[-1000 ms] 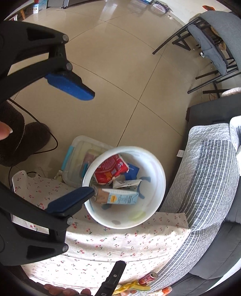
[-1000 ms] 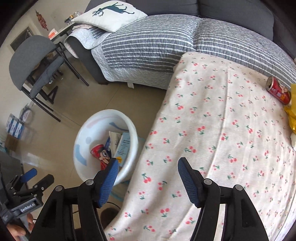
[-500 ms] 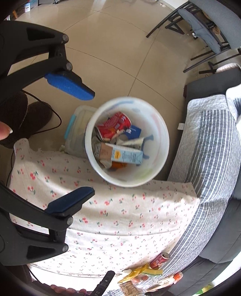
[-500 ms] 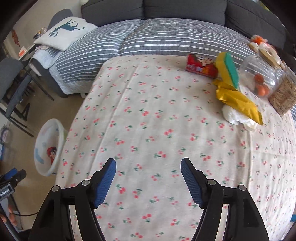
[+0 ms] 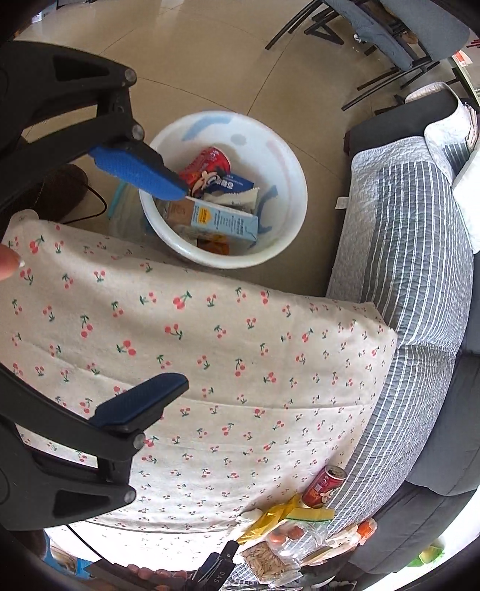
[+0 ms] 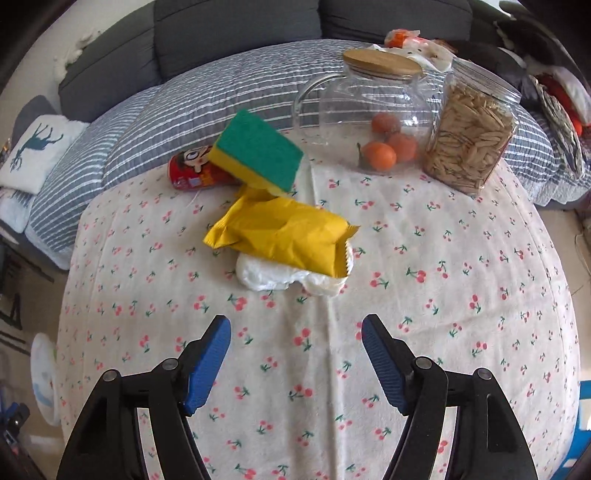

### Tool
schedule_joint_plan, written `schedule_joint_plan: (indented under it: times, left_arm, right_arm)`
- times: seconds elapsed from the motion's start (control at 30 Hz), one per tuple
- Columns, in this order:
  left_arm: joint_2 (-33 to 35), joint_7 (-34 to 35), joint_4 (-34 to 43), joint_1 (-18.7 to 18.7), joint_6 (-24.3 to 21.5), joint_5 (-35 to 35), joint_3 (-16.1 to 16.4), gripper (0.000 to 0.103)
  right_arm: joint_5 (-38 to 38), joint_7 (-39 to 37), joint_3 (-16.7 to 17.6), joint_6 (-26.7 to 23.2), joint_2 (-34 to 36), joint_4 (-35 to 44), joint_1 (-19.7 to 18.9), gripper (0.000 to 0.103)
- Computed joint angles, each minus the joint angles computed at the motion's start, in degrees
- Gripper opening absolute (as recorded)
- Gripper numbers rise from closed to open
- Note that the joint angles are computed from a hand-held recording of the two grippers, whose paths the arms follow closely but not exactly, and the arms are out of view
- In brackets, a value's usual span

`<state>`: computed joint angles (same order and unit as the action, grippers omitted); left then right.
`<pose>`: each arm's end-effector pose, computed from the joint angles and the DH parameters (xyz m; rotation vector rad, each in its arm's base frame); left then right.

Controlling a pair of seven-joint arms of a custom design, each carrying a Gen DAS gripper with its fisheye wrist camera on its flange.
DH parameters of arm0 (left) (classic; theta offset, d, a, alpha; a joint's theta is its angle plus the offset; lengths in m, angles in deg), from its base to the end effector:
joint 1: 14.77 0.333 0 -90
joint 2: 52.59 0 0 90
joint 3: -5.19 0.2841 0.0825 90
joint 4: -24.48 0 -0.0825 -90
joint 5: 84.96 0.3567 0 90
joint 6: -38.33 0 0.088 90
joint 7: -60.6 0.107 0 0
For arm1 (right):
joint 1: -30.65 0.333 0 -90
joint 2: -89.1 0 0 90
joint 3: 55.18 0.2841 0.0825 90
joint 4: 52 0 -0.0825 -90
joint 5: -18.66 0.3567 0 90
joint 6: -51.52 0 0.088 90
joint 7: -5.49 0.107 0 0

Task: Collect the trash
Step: 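Move both grippers back over the table toward the yellow bag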

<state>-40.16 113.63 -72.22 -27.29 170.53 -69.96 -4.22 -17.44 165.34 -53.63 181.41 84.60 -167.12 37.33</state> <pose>0.5878 -0.2224 0.4919 -2.1166 1.8445 -0.4826 0.5395 0.0631 0.5070 -1.1075 2.5281 -0.8242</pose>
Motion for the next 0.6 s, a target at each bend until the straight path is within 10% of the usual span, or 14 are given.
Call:
schedule_joint_plan:
  times: [0.43,0.6]
  left_arm:
    - [11.0,1.3,13.8,-4.7,-0.4,1.7,0.3,0.094]
    - [13.0,3.2,16.1,-6.3,-0.2,2.6,0.4,0.094]
  right_arm:
    - [3.2,-9.4,-4.2,10.4,7.1,4.1,-3.0,0.073]
    - [10.2,-15.2,-4.9,16.6,5.8,0.9,-4.0,0.020]
